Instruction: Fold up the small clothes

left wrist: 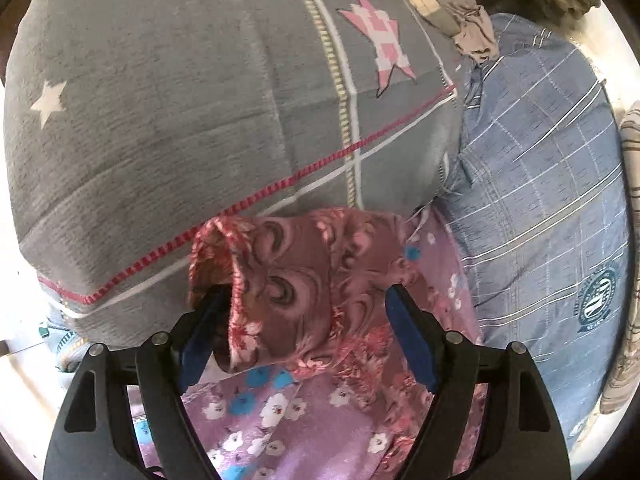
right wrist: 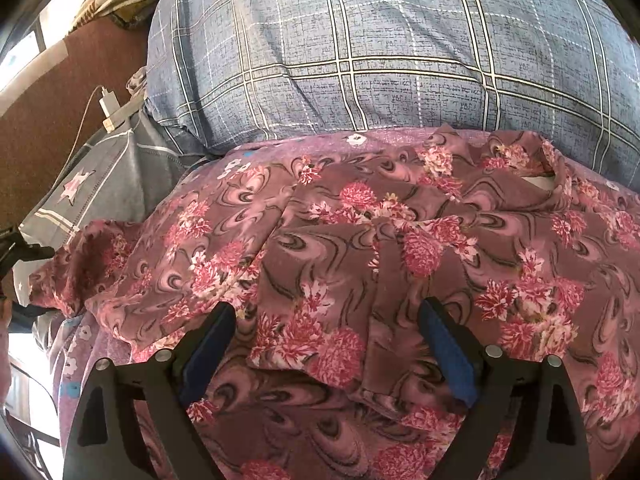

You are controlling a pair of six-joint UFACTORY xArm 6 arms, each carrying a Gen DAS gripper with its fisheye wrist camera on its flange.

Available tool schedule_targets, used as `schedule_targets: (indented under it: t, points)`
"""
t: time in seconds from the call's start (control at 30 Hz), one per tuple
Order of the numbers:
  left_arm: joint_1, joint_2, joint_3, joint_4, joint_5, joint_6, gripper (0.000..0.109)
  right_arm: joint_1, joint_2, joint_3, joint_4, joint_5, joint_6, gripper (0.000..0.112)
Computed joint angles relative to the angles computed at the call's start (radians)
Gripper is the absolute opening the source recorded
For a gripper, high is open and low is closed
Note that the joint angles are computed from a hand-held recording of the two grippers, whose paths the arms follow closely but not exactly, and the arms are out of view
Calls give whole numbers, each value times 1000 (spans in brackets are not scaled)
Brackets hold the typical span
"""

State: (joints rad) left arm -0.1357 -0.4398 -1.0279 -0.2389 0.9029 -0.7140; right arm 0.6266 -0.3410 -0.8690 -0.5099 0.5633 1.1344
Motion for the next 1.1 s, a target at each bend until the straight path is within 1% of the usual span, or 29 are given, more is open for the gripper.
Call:
schedule_targets:
  t: [0.03,0.07,0.1,0.13,0.17,0.27,0.3,0.33,0.37,0.4,0.43,0.5,0.63,0.67,0.7,0.77,0.8,0.83,0.87,0.9,0.93,0.97,1.0,1.03,1.07,1.1]
  points:
    - [-10,0,-1,20,-16,3,58,0,0,0,0,-2,1,94]
    - [-21,7,-14,43,-15,28,18,0,0,0,0,0,1,94]
    - [-23,18,-32,24,3,75,4,1,0,0,0,1,0,95]
    - [-25,22,-37,-15,8,107,5,1,1,-2,2,4,-4,95]
    - [-33,20,-39,-27,8,109,5,1,2,-3,6,6,-8,95]
    - [-84,9,-62,-25,19,112,5,2,7,-21,36,27,-38,95]
    - [-103,11,-75,-46,16,118,5,-3,-1,-23,72,32,-62,92]
    - [-120,12,-83,-67,9,128,5,-7,-9,-22,98,36,-73,84]
    - [-150,16,-99,-83,5,132,5,-21,-38,-11,163,31,-101,78]
    - [-175,26,-121,-92,4,134,5,-41,-82,16,238,10,-134,75]
    - [-217,39,-148,-96,0,129,5,-53,-113,31,272,9,-151,75]
    - [-297,74,-202,-101,-17,127,5,-78,-202,50,257,80,-138,77]
    - [-466,196,-346,-119,-46,129,5,-142,-405,98,203,276,-153,77]
    - [-500,234,-383,-123,-48,131,5,-165,-482,126,189,338,-156,78]
    - [-550,289,-437,-125,-47,123,5,-188,-536,150,196,371,-170,78]
    - [-618,366,-505,-140,-46,123,5,-229,-633,197,217,426,-196,78]
    - [-665,435,-568,-123,-37,105,5,-257,-695,228,232,463,-217,78]
    - [-694,474,-604,-104,-30,88,5,-275,-724,242,242,482,-230,78]
    - [-728,531,-655,-83,-18,73,5,-306,-794,279,260,529,-247,78]
    - [-765,606,-725,-61,11,51,6,-334,-837,305,278,552,-264,78]
    - [-786,645,-762,-51,35,43,6,-357,-868,323,294,569,-278,78]
    - [-812,713,-835,-37,90,33,8,-398,-915,348,323,599,-303,78]
    - [-829,749,-877,-29,129,30,9,-444,-958,370,355,626,-331,78]
    - [-844,797,-938,-21,184,34,11,-472,-974,375,373,640,-348,78]
    - [-853,815,-963,-25,209,45,14,-514,-1006,388,397,659,-370,78]
    - [-855,802,-945,-51,205,74,16,-542,-1023,393,414,664,-389,78]
